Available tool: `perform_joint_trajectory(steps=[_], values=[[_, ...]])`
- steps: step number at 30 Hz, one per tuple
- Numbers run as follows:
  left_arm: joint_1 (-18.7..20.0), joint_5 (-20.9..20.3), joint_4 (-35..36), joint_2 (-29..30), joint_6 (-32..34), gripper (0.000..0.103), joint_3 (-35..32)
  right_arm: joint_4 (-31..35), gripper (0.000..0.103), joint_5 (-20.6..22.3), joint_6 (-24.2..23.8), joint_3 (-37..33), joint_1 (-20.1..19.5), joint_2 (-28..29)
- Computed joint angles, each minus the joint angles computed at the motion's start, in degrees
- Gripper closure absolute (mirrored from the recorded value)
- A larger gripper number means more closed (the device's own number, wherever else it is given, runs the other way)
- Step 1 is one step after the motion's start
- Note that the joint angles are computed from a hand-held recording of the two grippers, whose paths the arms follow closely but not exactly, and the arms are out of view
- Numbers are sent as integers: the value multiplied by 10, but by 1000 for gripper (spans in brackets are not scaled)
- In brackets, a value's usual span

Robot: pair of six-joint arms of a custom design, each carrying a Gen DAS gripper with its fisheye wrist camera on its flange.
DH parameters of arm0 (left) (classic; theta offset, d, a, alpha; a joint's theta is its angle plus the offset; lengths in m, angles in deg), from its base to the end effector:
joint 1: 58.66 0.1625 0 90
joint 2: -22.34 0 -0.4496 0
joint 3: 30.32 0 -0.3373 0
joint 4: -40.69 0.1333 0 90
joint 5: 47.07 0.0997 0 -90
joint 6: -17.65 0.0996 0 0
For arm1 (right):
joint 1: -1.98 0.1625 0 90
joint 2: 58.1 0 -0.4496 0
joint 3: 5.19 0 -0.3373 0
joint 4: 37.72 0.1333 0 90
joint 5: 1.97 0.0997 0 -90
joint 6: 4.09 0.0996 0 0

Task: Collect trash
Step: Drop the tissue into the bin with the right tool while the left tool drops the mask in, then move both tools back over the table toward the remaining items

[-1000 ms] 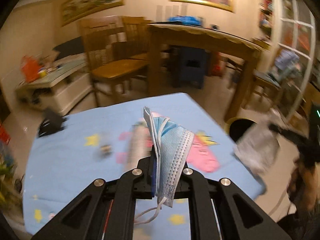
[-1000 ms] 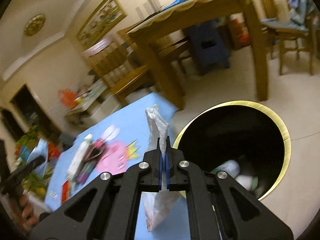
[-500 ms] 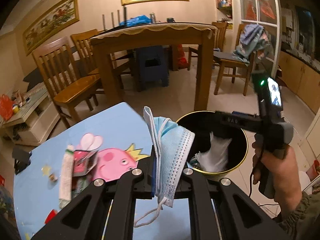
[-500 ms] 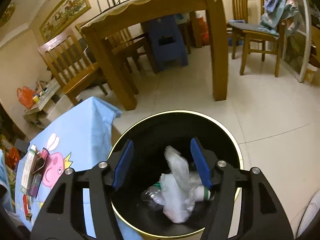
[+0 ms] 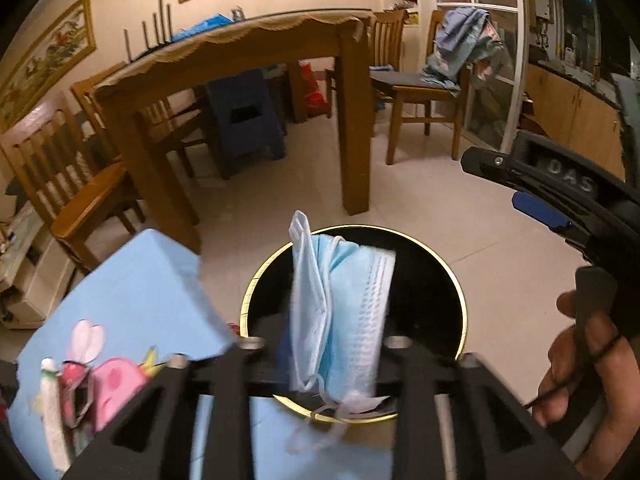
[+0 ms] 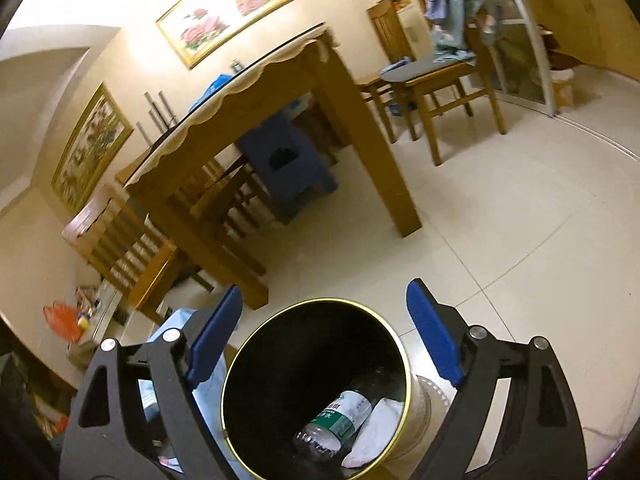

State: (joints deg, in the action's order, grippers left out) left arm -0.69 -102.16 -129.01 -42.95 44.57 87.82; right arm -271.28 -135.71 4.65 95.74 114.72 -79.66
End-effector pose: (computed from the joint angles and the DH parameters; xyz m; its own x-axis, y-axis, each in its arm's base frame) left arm -0.1131 -0.5396 0.2742 -0.5279 0.5349 -0.6597 0.7987 0.5767 -0.1715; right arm 0.2869 -0.5179 0.0546 -0.9220 0.3524 0.1607 -0.0285 0.3521 -0.9355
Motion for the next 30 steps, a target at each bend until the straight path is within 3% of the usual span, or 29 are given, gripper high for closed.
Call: perform_joint_trajectory(steps=[2,7,10,16,19,21,27,30], values=[[-3,7,-16,12,5,50,2,-15,20,-3,1,18,1,-8],[3,4,-15,9,8,50,5,-33,20,-15,-16,20,11,-9],[2,12,-23,5,13,41,6,-28,20,-18,-14,18,17,-8],[-9,27,-63,-33,36,40,33,-13,19,-36,-27,0,31,-3],[-21,43,-110,-64,58,27,66,7,19,-39,-49,-17,41,5],[-28,56,-157,-90,82,13,92,25,19,-35,-77,-37,48,15],[-20,87,-208,-185,130,7,147,108,18,21,-190,-122,82,66],[13,91,-161,-254,123,7,170,172,17,84,-206,-149,97,84]])
